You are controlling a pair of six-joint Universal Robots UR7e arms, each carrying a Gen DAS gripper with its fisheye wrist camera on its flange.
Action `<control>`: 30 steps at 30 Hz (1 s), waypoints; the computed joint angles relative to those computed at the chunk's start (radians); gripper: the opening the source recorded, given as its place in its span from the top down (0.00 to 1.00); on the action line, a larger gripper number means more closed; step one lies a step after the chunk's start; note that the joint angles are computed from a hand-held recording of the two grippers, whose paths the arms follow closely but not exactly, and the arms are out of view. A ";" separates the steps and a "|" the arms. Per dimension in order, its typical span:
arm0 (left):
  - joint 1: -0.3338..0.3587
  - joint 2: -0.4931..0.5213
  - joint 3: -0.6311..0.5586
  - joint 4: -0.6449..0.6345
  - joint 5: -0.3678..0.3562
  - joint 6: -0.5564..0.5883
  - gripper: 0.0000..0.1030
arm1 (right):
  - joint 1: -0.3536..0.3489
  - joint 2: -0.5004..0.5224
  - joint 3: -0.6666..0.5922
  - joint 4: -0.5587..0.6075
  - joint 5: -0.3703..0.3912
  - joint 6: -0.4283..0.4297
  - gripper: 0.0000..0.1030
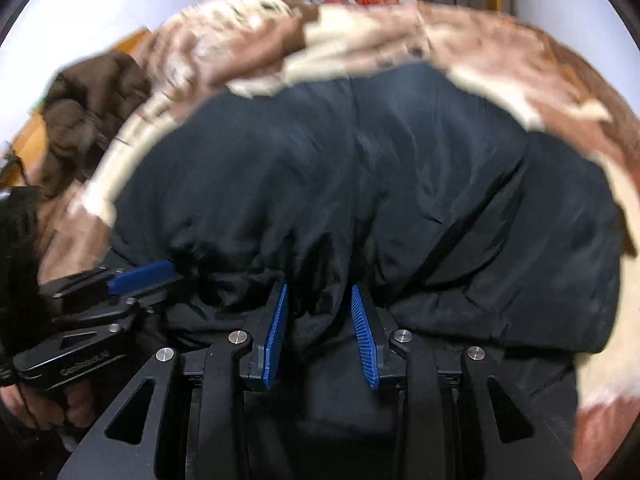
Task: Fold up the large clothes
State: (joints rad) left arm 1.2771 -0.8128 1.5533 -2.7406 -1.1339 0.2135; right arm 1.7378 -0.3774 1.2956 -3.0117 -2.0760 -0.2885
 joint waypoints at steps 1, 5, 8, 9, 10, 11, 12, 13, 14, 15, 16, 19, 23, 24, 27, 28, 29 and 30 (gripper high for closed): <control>-0.002 0.006 -0.004 -0.006 0.007 0.003 0.66 | -0.003 0.002 0.000 -0.005 -0.003 -0.002 0.69; -0.007 0.025 -0.010 -0.021 0.035 0.014 0.66 | -0.010 0.022 -0.024 0.001 -0.014 -0.002 0.69; -0.001 0.033 -0.014 -0.028 0.031 0.012 0.66 | -0.016 0.025 -0.019 -0.013 -0.009 -0.008 0.69; 0.000 0.038 -0.021 -0.029 0.035 0.015 0.66 | -0.014 0.029 -0.021 -0.019 -0.014 -0.014 0.69; -0.002 0.041 -0.021 -0.034 0.042 0.020 0.66 | -0.014 0.029 -0.017 -0.027 -0.018 -0.020 0.69; -0.004 0.044 -0.021 -0.041 0.049 0.025 0.66 | -0.013 0.034 -0.021 -0.032 -0.022 -0.027 0.69; -0.004 0.047 -0.021 -0.047 0.054 0.029 0.66 | -0.012 0.037 -0.022 -0.038 -0.024 -0.031 0.69; -0.005 0.049 -0.019 -0.053 0.057 0.032 0.66 | -0.013 0.037 -0.021 -0.042 -0.023 -0.033 0.69; -0.005 0.050 -0.018 -0.057 0.058 0.035 0.66 | -0.014 0.039 -0.021 -0.046 -0.023 -0.035 0.69; -0.004 0.050 -0.016 -0.061 0.057 0.037 0.66 | -0.014 0.042 -0.024 -0.048 -0.023 -0.037 0.69; -0.003 0.050 -0.016 -0.066 0.056 0.040 0.66 | -0.014 0.042 -0.024 -0.048 -0.023 -0.037 0.69; -0.007 0.046 0.008 -0.091 0.058 0.043 0.66 | -0.013 0.045 -0.025 -0.057 -0.026 -0.045 0.69; -0.007 0.043 0.028 -0.117 0.053 0.048 0.66 | -0.018 0.049 -0.018 -0.084 -0.019 -0.062 0.69; -0.004 0.043 0.029 -0.122 0.050 0.051 0.66 | -0.019 0.051 -0.021 -0.087 -0.018 -0.064 0.69; 0.000 0.040 0.038 -0.138 0.041 0.057 0.66 | -0.018 0.050 -0.015 -0.097 -0.021 -0.067 0.69; 0.001 0.039 0.040 -0.142 0.038 0.058 0.66 | -0.018 0.051 -0.017 -0.097 -0.020 -0.066 0.69; 0.002 0.037 0.042 -0.144 0.034 0.055 0.67 | -0.017 0.051 -0.016 -0.097 -0.022 -0.064 0.69; 0.003 0.034 0.044 -0.144 0.033 0.055 0.66 | -0.015 0.051 -0.018 -0.093 -0.026 -0.063 0.69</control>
